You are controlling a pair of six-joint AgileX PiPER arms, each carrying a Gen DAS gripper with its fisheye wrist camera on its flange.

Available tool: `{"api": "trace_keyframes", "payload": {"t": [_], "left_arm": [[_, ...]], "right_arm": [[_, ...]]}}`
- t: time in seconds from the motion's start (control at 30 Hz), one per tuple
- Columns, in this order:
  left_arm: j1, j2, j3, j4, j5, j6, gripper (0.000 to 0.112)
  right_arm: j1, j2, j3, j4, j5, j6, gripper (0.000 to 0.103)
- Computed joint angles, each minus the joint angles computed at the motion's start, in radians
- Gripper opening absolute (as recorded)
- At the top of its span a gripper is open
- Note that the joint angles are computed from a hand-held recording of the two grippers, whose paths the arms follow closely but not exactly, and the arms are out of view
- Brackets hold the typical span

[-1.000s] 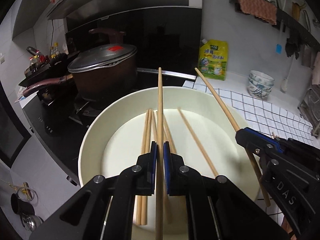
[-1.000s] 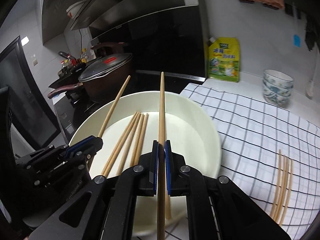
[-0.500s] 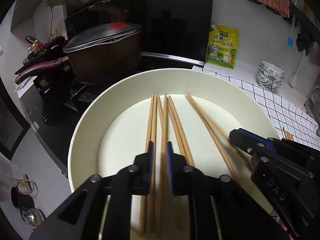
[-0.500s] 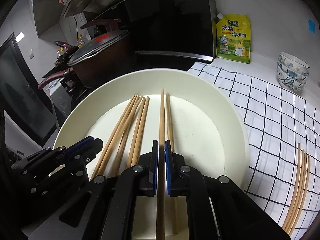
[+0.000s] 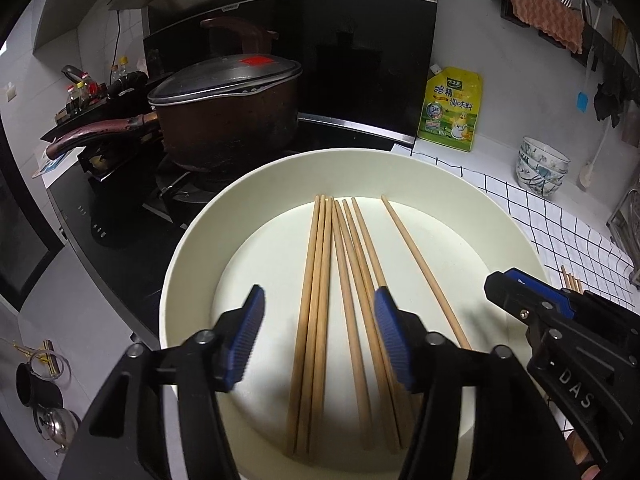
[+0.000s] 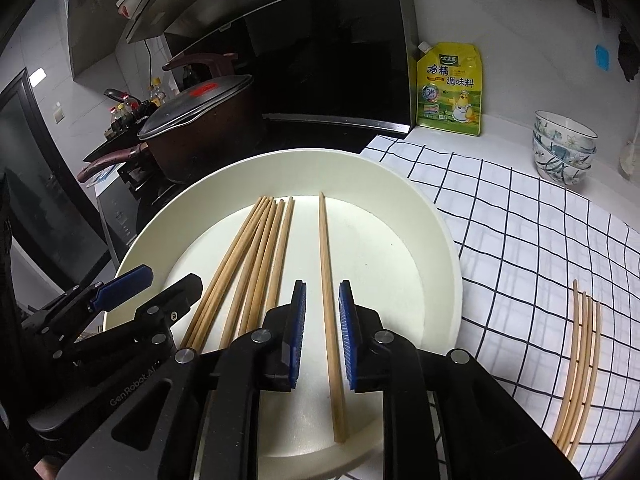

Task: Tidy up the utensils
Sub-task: 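Carry both chopsticks into the white basin and open both tools to release, then move both open tools back from the basin to the remaining chopsticks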

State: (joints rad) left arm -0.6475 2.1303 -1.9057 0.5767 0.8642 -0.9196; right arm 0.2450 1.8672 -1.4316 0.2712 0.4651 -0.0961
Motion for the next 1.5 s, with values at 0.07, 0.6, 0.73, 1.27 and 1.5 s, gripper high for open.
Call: {"api": "trace_keyframes", "payload": {"t": [0.07, 0.6, 0.73, 1.27, 1.5], "left_arm": [[-0.007, -0.021, 0.031, 0.018, -0.012, -0.024, 0.064], [-0.098, -0.082, 0.097, 0.083, -0.025, -0.128, 0.095], [-0.125, -0.067, 0.065, 0.075, -0.008, -0.112, 0.096], [-0.255, 0.108, -0.242, -0.025, 0.080, 0.030, 0.096], [-0.328, 0.269, -0.514, -0.043, 0.164, 0.136, 0.096]], "right_arm": [[-0.001, -0.024, 0.029, -0.004, -0.011, 0.006, 0.019], [-0.084, -0.267, 0.317, -0.007, -0.128, 0.014, 0.039], [-0.126, -0.324, 0.384, -0.005, -0.152, -0.001, 0.042], [-0.417, -0.475, 0.578, 0.207, -0.133, -0.293, 0.048], [-0.572, -0.468, 0.614, 0.298, -0.114, -0.439, 0.049]]}}
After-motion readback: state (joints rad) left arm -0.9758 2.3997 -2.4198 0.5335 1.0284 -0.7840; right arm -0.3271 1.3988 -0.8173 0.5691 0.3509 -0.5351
